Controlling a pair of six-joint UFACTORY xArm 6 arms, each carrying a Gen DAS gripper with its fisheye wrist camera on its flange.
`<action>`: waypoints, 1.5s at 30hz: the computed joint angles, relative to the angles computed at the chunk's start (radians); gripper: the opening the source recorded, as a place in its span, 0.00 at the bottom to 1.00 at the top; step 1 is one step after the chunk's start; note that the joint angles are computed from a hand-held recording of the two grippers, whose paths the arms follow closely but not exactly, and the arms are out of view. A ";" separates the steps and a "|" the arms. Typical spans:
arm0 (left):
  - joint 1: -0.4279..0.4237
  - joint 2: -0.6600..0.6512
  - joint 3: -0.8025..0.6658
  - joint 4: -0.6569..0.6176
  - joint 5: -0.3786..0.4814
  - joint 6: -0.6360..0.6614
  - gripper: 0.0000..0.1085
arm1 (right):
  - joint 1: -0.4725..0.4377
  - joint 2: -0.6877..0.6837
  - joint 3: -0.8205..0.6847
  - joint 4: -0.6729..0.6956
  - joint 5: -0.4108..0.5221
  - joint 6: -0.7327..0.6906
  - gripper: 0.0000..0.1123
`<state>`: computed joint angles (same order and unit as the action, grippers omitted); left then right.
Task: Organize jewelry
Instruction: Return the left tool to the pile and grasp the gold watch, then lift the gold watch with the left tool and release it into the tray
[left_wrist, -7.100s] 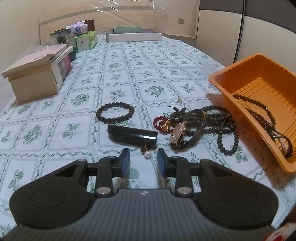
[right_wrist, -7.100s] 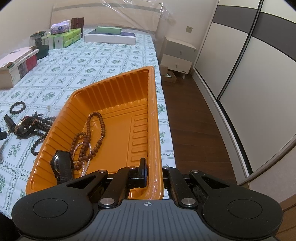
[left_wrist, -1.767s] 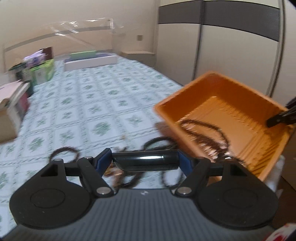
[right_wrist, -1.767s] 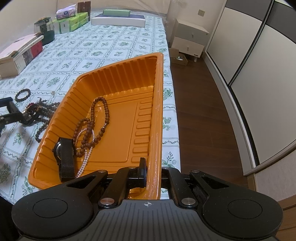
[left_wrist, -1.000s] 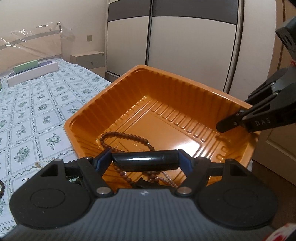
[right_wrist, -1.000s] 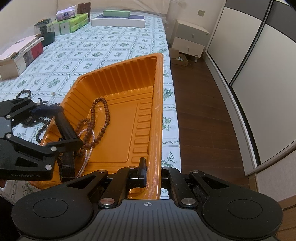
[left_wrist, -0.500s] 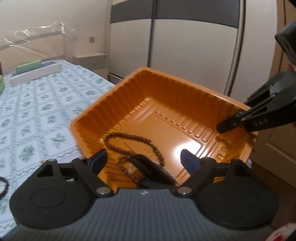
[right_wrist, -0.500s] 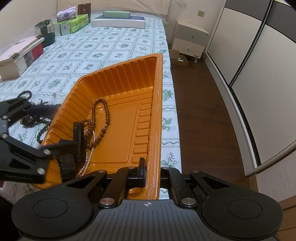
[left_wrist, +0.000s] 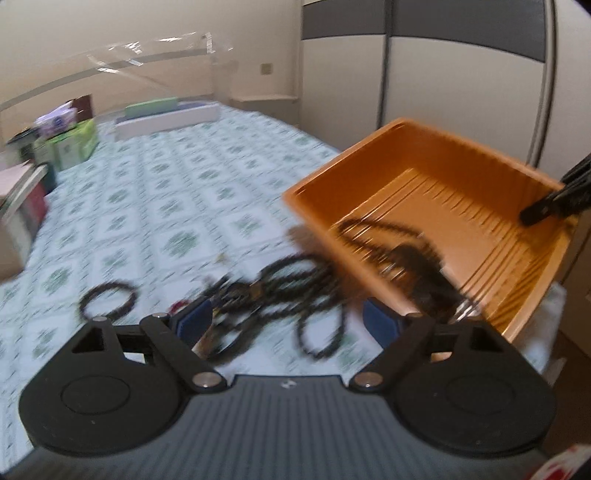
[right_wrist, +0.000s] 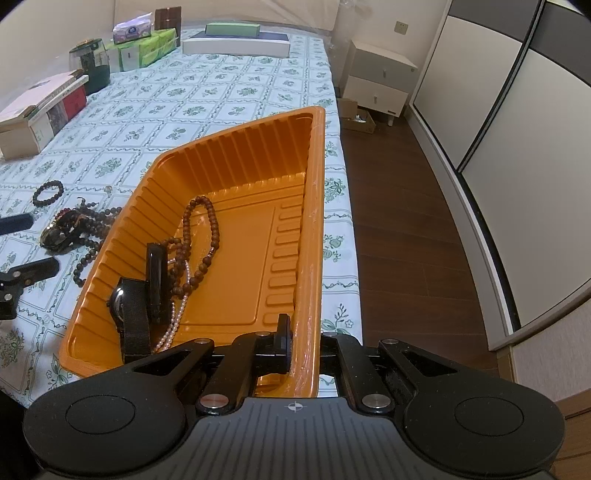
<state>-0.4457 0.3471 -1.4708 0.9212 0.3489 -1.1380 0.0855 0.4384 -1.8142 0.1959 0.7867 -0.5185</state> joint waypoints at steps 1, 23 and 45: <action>0.004 -0.016 0.025 0.006 0.008 -0.014 0.80 | 0.000 0.000 0.000 0.000 0.000 0.000 0.04; 0.054 -0.018 0.048 0.013 0.041 -0.053 0.48 | -0.001 -0.004 -0.005 -0.009 0.008 0.004 0.04; 0.045 -0.003 0.015 -0.072 0.112 0.075 0.08 | -0.001 -0.002 -0.005 -0.006 0.004 0.002 0.04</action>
<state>-0.4008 0.3439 -1.4561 0.8489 0.4607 -1.0634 0.0848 0.4367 -1.8191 0.1896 0.7909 -0.5165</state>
